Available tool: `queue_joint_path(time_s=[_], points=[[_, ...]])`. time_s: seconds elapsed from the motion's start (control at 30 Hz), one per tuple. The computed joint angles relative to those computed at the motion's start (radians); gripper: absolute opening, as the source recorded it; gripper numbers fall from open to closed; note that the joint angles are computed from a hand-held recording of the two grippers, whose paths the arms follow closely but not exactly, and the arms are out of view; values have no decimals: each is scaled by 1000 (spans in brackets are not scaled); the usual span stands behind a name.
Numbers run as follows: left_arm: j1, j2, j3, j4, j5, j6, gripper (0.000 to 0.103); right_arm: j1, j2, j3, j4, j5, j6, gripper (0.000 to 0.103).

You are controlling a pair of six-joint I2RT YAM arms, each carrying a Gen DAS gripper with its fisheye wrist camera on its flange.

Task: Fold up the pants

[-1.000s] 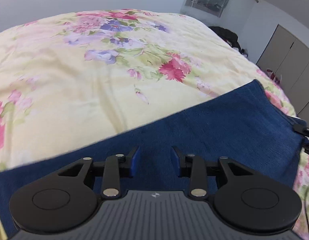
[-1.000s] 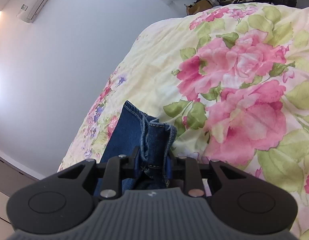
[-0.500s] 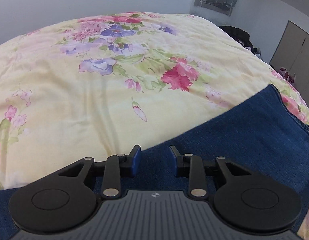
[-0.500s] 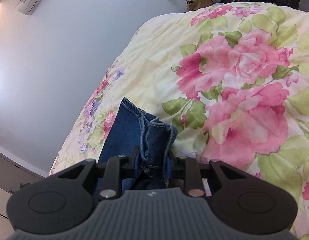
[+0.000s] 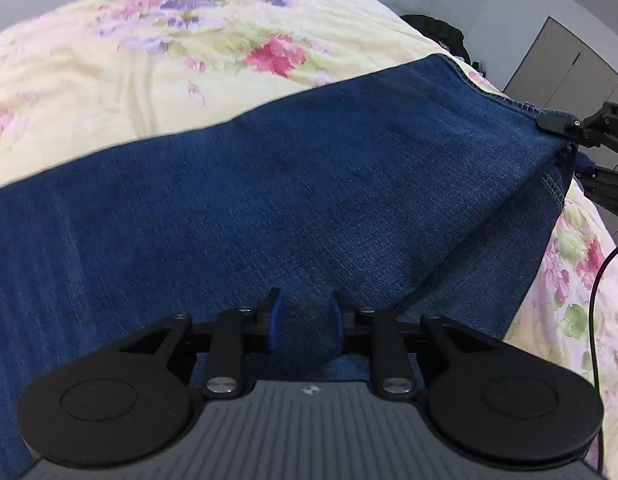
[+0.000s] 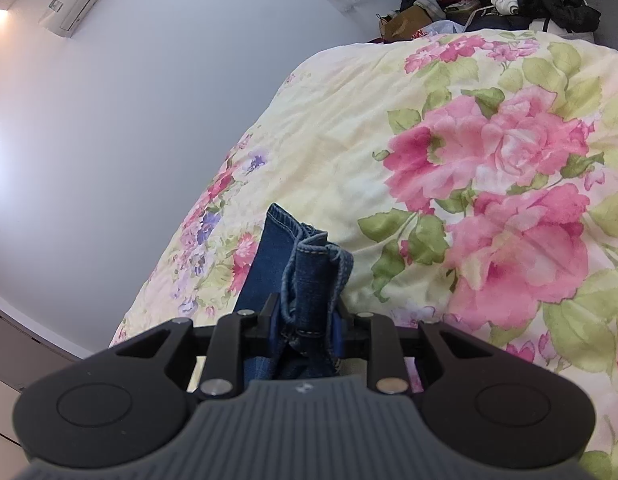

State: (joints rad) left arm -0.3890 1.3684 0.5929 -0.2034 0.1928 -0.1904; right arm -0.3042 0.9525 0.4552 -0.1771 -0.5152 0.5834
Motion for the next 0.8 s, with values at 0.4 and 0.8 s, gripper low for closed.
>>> queue_joint_path(time_s=[0.4,0.8], points=[[316,-280,19,-294,127,185,27,363,-176,156,-206,320,-16,20],[1030,-339,172,-582,359,676,27,1151,107,482,-233,867,144,19]])
